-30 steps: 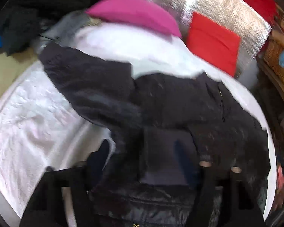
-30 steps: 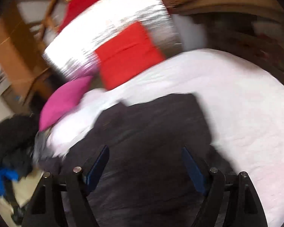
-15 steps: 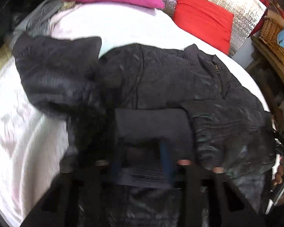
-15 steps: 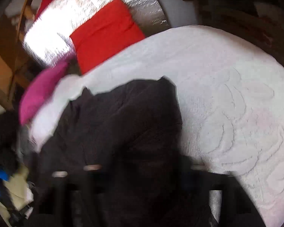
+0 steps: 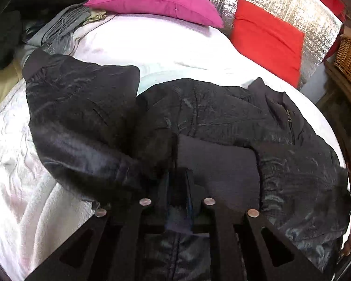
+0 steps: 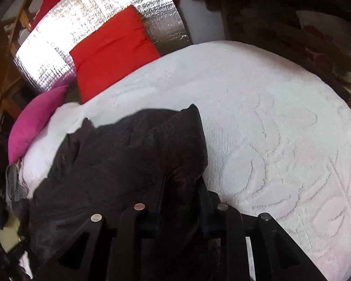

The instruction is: Fold large clothes

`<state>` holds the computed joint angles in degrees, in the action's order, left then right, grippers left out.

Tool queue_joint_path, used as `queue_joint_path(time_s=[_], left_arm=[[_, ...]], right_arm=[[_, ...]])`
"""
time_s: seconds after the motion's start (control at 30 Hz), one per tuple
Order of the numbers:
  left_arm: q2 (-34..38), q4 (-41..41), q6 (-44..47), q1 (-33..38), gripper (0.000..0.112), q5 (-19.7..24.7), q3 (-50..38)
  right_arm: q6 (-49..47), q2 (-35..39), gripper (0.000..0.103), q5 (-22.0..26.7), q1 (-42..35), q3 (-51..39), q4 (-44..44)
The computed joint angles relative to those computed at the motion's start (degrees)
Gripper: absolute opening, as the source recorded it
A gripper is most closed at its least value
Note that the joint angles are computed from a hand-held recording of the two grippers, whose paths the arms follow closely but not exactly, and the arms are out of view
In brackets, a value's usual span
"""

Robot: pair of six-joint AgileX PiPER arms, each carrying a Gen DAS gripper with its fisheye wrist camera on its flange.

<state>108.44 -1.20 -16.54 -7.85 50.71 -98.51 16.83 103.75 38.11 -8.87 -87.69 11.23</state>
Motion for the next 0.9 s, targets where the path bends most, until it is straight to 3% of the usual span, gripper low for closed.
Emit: queue_joint_path(time_s=[0.1, 0.13, 0.2, 0.23, 0.27, 0.33, 0.4, 0.5, 0.7, 0.77, 0.87, 0.9], left_arm=[[-4.51, -4.00, 2.51, 2.15, 0.062, -1.67, 2.88], [-6.73, -4.24, 2.37, 3.11, 0.070, -3.59, 4.71], [-9.22, -4.29, 2.44, 5.25, 0.074, -5.04, 5.78], [-10.37, -5.48, 3.48, 7.36, 0.077, -5.66, 6.06], [-11.44, -6.82, 4.32, 9.88, 0.080, -6.04, 6.40], [-11.49, -8.53, 4.46, 15.36, 0.089, -6.69, 6.08], [-10.85, -8.75, 2.54, 20.33, 0.089, -6.49, 5.84], [-5.91, -15.97, 2.08, 28.63, 0.089, -3.54, 2.79], [7.22, -39.33, 9.72, 36.78, 0.088, 2.97, -4.09], [10.49, -41.20, 8.78, 36.37, 0.081, 4.00, -6.52], [13.73, -43.91, 8.98, 35.82, 0.056, 3.80, -9.39], [14.51, -43.86, 8.62, 35.60, 0.042, 4.05, -10.50]], right_arm=[[3.07, -3.35, 0.029, 2.01, 0.48, -0.22, -2.66], [3.87, -4.94, 0.029, 1.82, 0.75, 0.80, -4.00], [5.71, -8.72, 0.032, -0.37, 2.50, 3.25, -7.11], [6.64, -9.72, 0.040, -0.47, 3.47, 3.56, -8.10], [6.24, -11.41, 0.068, -1.39, 4.76, 4.51, -7.58], [1.51, -14.89, 0.098, -6.02, 5.79, 8.59, -1.51], [-2.53, -17.81, 0.098, -11.01, 7.70, 12.79, 3.76], [-10.58, -15.05, 0.098, -6.09, 10.86, 9.28, 10.34], [-8.84, -11.52, 0.097, -4.52, 15.77, 7.30, 6.81], [-8.76, -10.75, 0.096, -4.83, 16.25, 7.42, 6.92], [-9.61, -9.94, 0.096, -4.94, 15.55, 7.27, 7.92], [-9.78, -9.88, 0.096, -4.96, 15.21, 7.25, 8.13]])
